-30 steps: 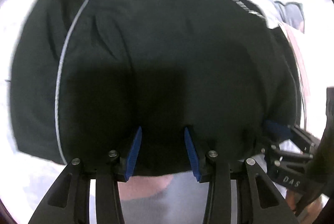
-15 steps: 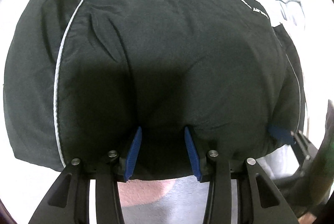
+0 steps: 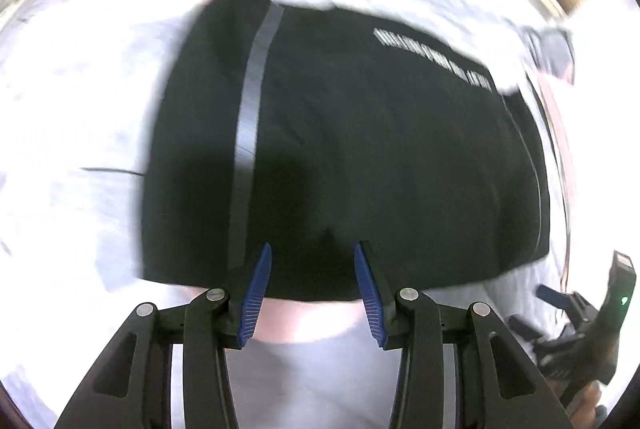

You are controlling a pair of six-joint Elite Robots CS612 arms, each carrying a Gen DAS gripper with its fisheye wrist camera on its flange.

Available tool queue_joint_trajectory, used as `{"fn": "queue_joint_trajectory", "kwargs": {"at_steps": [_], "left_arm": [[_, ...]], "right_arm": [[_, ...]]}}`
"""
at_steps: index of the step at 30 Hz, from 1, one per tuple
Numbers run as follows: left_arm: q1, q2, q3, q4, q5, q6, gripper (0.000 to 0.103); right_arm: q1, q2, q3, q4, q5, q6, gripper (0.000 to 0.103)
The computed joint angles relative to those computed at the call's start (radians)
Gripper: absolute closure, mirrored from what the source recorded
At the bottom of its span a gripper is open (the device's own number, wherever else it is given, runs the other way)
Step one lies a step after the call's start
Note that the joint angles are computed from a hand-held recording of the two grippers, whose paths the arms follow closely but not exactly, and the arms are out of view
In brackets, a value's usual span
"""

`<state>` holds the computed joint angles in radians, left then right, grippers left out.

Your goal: Fold large clothes

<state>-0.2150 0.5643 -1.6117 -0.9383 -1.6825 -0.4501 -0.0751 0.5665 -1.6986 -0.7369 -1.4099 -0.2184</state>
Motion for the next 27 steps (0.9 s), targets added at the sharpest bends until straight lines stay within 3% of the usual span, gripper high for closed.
{"fn": "queue_joint_trajectory", "kwargs": {"at_steps": [4, 6, 7, 9, 11, 14, 18, 27], "left_arm": [[0.07, -0.029, 0.034, -0.078, -0.055, -0.018, 0.059], [0.105, -0.039, 0.063, -0.131, -0.113, -0.018, 0.053], [0.119, -0.044, 0.081, -0.153, -0.139, -0.022, 0.044], [0.137, -0.052, 0.123, -0.212, -0.177, -0.045, 0.042], [0.15, -0.054, 0.154, -0.241, -0.19, -0.068, 0.042], [0.164, -0.058, 0.204, -0.256, -0.209, -0.073, 0.042], [0.18, -0.056, 0.255, -0.269, -0.281, -0.062, 0.042], [0.19, -0.043, 0.34, -0.318, -0.378, -0.041, 0.042]], "right_arm": [[-0.037, -0.048, 0.053, -0.101, -0.007, 0.073, 0.0], [-0.05, -0.072, 0.102, -0.162, 0.01, 0.096, 0.0], [-0.056, -0.084, 0.136, -0.192, 0.008, 0.098, 0.0], [-0.056, -0.106, 0.186, -0.234, -0.006, 0.102, 0.0], [-0.053, -0.125, 0.24, -0.27, -0.036, 0.096, 0.0], [-0.051, -0.136, 0.3, -0.307, -0.028, 0.09, 0.0], [-0.051, -0.166, 0.41, -0.348, -0.037, 0.091, 0.0], [-0.068, -0.174, 0.53, -0.332, 0.052, 0.041, 0.001]]}}
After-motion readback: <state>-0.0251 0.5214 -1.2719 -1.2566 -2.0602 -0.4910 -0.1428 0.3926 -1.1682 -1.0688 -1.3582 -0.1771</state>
